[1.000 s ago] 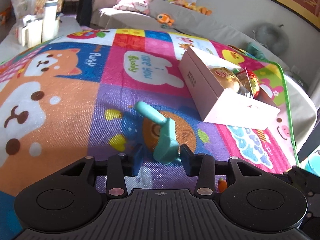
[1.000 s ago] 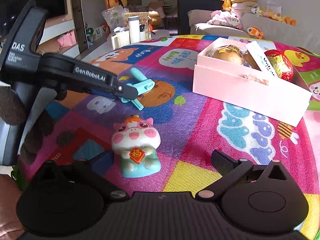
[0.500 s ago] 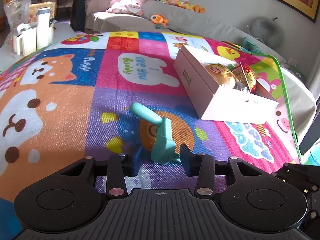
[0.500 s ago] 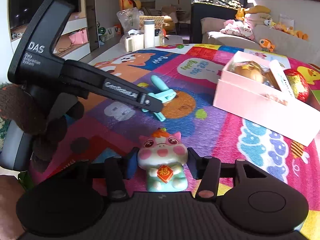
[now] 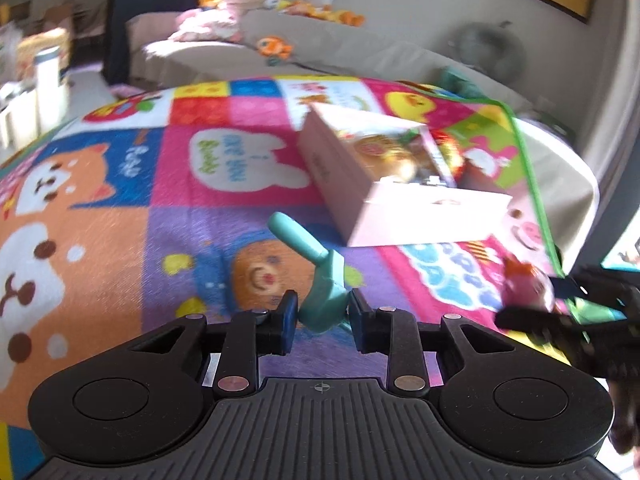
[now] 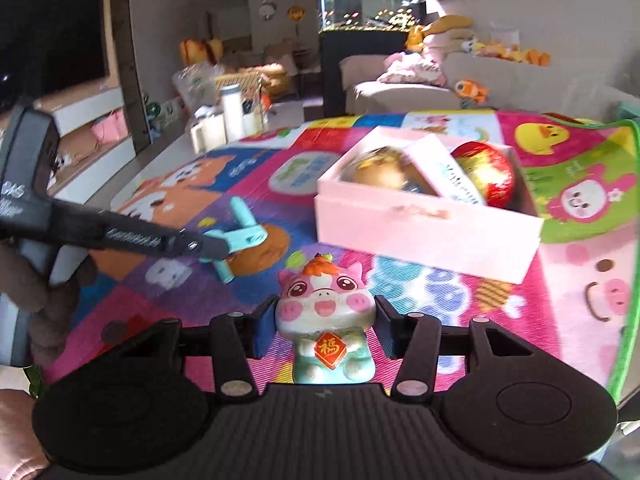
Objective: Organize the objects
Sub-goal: 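Lift the teal piece with the left tool while the right tool grasps the pink pig figurine, then carry the teal piece and pig figurine into the pink box and release both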
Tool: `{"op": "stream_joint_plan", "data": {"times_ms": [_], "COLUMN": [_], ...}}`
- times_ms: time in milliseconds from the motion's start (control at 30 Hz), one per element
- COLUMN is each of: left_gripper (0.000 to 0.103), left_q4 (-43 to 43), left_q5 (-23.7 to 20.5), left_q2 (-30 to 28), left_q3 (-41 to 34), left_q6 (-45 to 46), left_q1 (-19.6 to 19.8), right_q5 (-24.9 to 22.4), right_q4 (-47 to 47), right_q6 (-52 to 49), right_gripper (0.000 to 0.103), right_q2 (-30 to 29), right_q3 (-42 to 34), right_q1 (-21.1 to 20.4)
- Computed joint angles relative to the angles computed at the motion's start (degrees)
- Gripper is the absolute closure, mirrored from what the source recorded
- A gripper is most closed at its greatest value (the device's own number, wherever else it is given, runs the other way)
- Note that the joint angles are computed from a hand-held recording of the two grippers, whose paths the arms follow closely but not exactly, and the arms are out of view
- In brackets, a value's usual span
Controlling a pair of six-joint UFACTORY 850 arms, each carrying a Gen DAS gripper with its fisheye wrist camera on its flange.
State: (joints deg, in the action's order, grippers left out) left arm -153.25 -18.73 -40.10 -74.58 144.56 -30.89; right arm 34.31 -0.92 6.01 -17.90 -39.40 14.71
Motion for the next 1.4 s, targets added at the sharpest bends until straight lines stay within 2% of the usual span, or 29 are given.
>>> {"op": "stream_joint_plan", "data": {"times_ms": [133, 233, 300, 400, 500, 600, 733, 833, 900, 1033, 1133, 1200, 1233, 1300, 1400], "left_gripper": [0.072, 0.072, 0.072, 0.072, 0.071, 0.072, 0.072, 0.075, 0.075, 0.076, 0.076, 0.076, 0.076, 0.076, 0.076], "left_q4": [7.6, 11.3, 11.1, 6.3, 8.6, 3.5, 7.3, 10.5, 9.3, -0.3, 2.0, 4.0, 4.3, 3.4, 3.4], "left_q5": [-1.8, -2.7, -3.1, -3.7, -5.2, -5.4, -7.4, -8.5, -9.4, -10.4, -9.7, -9.5, -9.2, -8.4, -8.1], "left_q2": [2.3, 2.1, 0.5, -4.5, -11.1, -13.9, -12.9, -10.5, -8.8, -5.8, -5.2, -5.2, -5.2, -4.9, -4.8], "left_q3": [1.2, -1.8, -6.4, -15.9, -27.1, -31.5, -27.8, -21.6, -17.0, -8.8, -6.9, -6.5, -6.4, -6.0, -5.7], "left_q6": [-5.8, -9.6, -9.0, -6.1, -10.4, -10.0, -18.3, -20.1, -18.8, -8.0, -9.1, -10.9, -11.2, -10.6, -11.3], "left_q1": [0.2, 0.2, -0.1, -1.0, -1.4, -1.7, -0.1, 1.4, 2.0, 2.1, 2.7, 3.0, 3.1, 3.2, 3.6], "right_q5": [2.2, 4.0, 4.5, 4.3, 2.7, 1.7, 0.5, -0.1, -1.0, -7.9, -11.5, -16.0, -19.0, -22.7, -22.2], "right_q4": [-2.8, -2.8, -2.5, -1.8, -0.2, 2.6, 5.3, 5.2, 3.3, -2.7, 7.4, 7.6, 6.5, 11.4, 15.5], "right_q6": [3.6, 4.0, 4.1, 4.7, 4.7, 1.7, -1.4, -2.1, -1.3, 5.2, -3.8, -2.6, -0.4, -1.5, -5.7], "right_gripper": [0.053, 0.053, 0.053, 0.053, 0.053, 0.053, 0.053, 0.053, 0.053, 0.053, 0.053, 0.053, 0.047, 0.031, 0.03], "right_q2": [1.6, 2.3, 2.2, 2.0, 2.1, 3.1, 4.4, 4.6, 4.2, 0.1, -5.7, -10.0, -12.1, -14.9, -15.4], "right_q3": [1.5, 2.3, 2.2, 1.8, 1.5, 1.7, 1.9, -0.1, -3.0, -13.8, -23.4, -30.3, -33.7, -38.1, -37.6], "right_q1": [-2.0, -3.2, -3.8, -4.6, -5.0, -5.0, -5.6, -6.6, -7.6, -9.8, -9.2, -9.4, -9.5, -9.6, -9.7]}}
